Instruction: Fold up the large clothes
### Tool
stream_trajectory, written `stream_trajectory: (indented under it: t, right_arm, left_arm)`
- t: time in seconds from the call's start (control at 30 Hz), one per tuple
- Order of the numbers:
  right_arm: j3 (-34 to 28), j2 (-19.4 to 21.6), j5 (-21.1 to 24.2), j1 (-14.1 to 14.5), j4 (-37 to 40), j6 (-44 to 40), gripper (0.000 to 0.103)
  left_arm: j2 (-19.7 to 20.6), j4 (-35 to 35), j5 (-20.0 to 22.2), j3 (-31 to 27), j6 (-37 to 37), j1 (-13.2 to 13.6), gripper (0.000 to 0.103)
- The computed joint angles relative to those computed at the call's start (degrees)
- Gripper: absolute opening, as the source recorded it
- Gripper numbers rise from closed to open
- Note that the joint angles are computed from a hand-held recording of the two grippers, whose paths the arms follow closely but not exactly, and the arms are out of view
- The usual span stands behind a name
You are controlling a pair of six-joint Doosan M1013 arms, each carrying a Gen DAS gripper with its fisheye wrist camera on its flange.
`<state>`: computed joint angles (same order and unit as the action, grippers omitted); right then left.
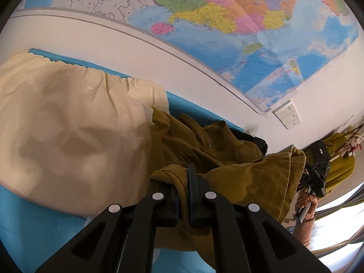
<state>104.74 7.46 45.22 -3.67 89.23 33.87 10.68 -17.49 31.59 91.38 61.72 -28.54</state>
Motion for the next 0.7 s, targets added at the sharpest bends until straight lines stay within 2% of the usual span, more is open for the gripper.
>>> stream_trajectory:
  t: [0.53, 0.7]
  right_arm:
    - [-6.29, 7.10, -3.47, 1.36, -8.58, 12.73, 0.007]
    - [-7.65, 9.21, -4.31, 1.82, -11.93, 17.09, 0.012]
  left_arm:
    - [5.53, 3.09, 6.16, -5.47, -5.54, 1.58, 0.006]
    - [7.32, 6.09, 8.28, -7.39, -8.79, 1.52, 0.009]
